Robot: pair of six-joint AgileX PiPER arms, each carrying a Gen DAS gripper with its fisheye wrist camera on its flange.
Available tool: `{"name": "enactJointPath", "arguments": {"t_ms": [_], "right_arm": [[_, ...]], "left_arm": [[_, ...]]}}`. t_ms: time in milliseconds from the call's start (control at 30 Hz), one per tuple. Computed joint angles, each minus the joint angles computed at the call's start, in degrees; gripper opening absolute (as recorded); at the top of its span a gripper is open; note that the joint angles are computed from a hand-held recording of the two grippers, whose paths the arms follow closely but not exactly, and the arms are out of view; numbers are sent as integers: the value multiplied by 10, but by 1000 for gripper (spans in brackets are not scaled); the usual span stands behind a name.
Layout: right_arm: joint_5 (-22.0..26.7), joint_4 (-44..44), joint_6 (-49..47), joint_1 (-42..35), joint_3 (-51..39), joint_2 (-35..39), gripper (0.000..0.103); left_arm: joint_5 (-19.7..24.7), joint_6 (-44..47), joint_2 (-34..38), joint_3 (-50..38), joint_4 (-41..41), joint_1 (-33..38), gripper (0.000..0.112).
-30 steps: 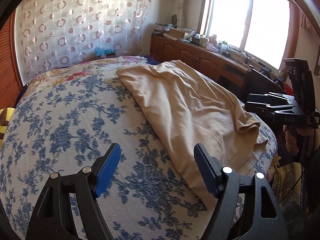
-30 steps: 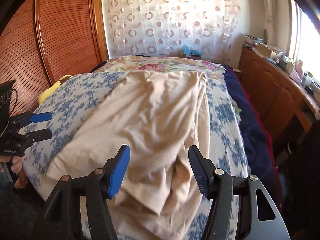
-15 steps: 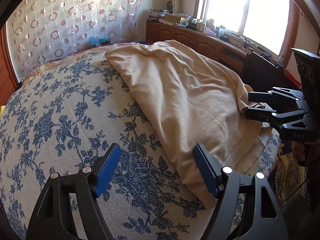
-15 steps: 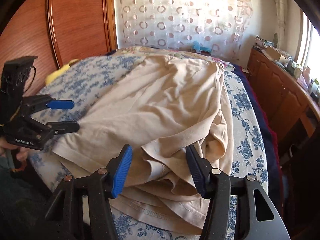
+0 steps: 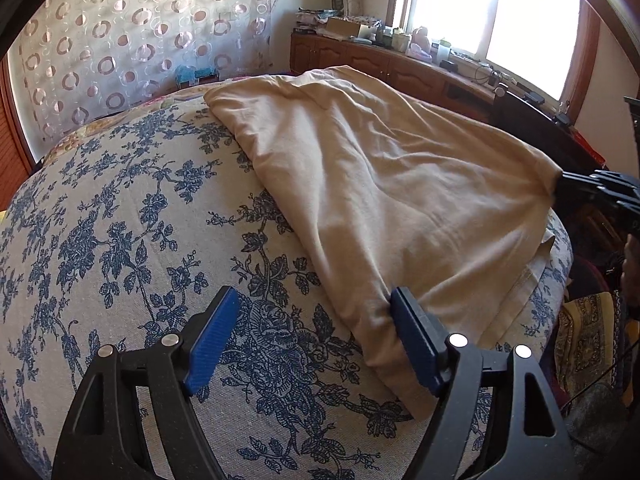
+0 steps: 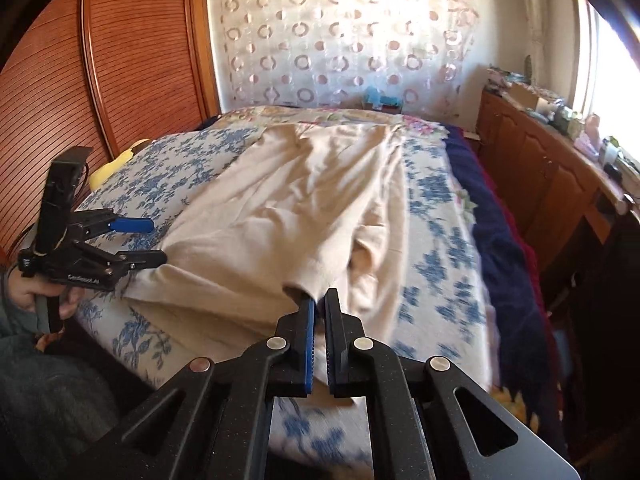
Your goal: Fold small clothes
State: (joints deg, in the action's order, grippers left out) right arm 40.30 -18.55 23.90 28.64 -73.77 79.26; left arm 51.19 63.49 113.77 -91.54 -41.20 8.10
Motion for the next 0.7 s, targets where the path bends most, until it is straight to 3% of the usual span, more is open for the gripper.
{"name": "enactJointPath", "arguments": {"t_ms": [200, 333, 400, 467, 533, 700], "right_arm": [[26, -19, 15, 8, 20, -28, 2], [1, -23, 37, 1, 15, -17, 3], [-8, -35, 49, 7, 13, -9, 10], [-17, -35, 43, 12, 14, -1, 27], [-17, -37, 41, 20, 11, 9, 34], [-6, -58, 52, 22, 0, 39, 35]], "left_arm": [[-12, -1, -5, 4, 16, -8, 80], [-12, -1, -5, 4, 16, -7, 80], [-12, -1, -4, 4, 16, -7, 80], [-11, -1, -4, 4, 16, -7, 80], [-11, -1, -4, 3, 16, -7, 80], [-11, 0, -4, 3, 15, -6, 80]]}}
